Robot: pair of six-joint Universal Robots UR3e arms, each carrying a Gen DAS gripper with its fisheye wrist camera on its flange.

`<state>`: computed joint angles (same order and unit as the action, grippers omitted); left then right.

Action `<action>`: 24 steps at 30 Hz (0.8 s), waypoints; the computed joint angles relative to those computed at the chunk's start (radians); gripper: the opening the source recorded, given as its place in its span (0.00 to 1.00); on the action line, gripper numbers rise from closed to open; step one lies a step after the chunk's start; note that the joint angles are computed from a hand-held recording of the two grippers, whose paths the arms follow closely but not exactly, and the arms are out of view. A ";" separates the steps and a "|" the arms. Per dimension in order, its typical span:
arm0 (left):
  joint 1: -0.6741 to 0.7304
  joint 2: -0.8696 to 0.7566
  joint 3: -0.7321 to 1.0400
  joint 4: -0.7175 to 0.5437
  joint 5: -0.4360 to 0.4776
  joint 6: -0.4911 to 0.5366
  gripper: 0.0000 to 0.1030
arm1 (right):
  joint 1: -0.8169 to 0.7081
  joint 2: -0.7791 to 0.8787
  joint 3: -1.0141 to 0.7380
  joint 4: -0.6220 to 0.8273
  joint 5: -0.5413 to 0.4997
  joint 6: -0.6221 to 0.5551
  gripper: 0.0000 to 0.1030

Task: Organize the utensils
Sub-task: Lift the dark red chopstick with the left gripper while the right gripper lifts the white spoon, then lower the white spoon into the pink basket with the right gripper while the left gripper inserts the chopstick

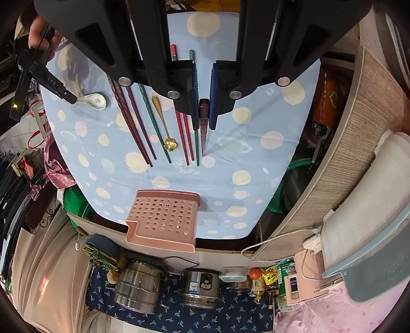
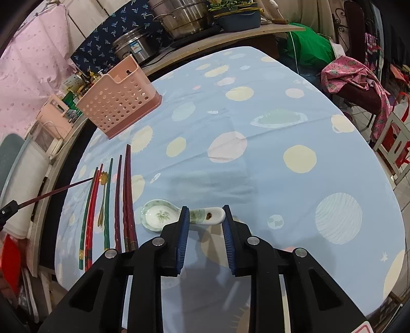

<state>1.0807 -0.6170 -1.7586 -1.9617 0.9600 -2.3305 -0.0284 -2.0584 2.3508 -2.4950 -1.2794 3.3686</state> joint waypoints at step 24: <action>-0.332 -0.572 0.406 0.612 -0.006 -0.469 0.07 | 0.257 0.604 -0.916 0.022 -0.167 0.057 0.07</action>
<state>0.7485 -1.1888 -1.3523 -1.3493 0.9544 -2.7992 0.2285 -1.4545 1.4347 -2.4731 -1.4465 3.4256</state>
